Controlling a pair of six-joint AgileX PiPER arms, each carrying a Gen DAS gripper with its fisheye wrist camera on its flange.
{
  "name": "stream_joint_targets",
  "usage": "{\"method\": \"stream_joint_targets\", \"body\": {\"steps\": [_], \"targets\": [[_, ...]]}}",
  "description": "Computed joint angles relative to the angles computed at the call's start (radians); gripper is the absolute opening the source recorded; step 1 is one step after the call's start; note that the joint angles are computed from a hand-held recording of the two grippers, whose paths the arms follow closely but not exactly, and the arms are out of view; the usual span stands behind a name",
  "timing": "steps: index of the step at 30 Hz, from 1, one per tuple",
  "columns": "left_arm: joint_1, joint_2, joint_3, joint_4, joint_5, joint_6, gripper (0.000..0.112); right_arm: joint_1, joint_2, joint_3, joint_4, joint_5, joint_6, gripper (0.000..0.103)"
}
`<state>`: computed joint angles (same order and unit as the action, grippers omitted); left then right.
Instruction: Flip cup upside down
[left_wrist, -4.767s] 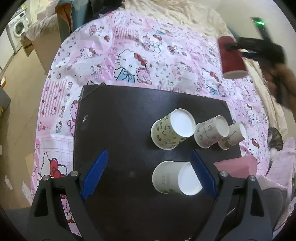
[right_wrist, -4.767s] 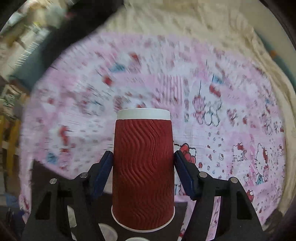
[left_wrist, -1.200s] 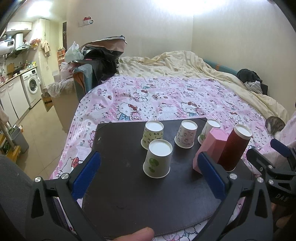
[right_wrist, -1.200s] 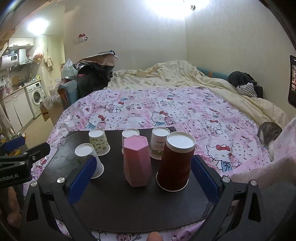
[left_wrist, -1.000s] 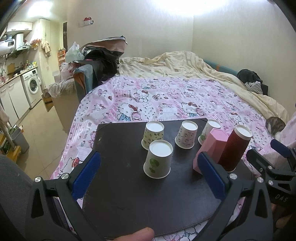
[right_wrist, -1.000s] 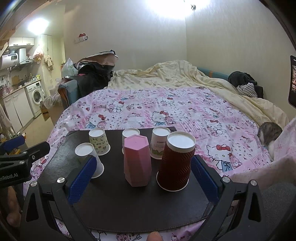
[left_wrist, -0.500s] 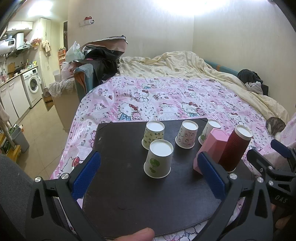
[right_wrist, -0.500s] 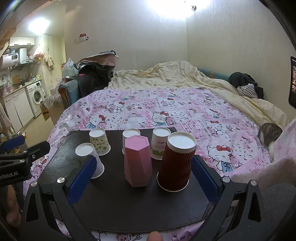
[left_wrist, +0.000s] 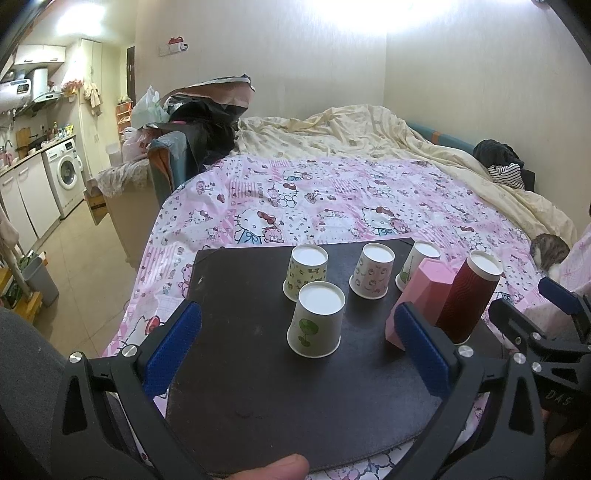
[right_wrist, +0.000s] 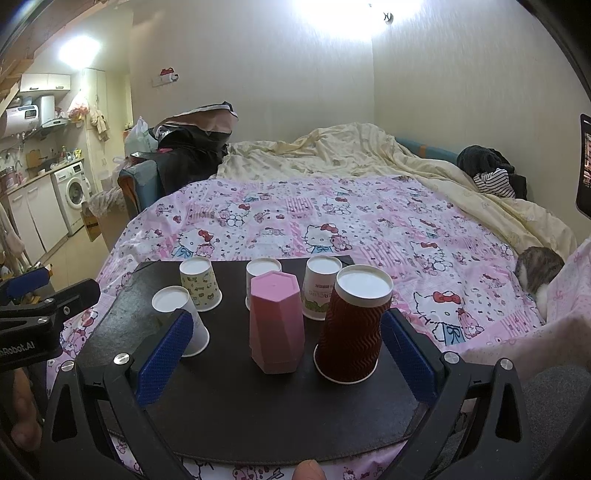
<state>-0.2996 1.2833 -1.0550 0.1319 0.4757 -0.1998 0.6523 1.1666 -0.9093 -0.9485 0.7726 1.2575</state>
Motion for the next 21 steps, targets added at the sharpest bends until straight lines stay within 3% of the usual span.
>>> {"method": "stream_joint_targets", "body": {"steps": [12, 18, 21], "targets": [[-0.001, 0.000, 0.001, 0.003, -0.001, -0.004, 0.103, 0.003, 0.003, -0.005, 0.000, 0.000, -0.004, 0.103], [0.000, 0.000, 0.000, 0.002, 0.001, -0.003, 0.103, -0.067, -0.013, 0.002, 0.117, -0.105, -0.097, 0.103], [0.001, -0.001, -0.001, -0.001, 0.005, -0.001, 0.103, -0.071, -0.006, 0.000, 0.121, -0.099, -0.104, 0.103]]}}
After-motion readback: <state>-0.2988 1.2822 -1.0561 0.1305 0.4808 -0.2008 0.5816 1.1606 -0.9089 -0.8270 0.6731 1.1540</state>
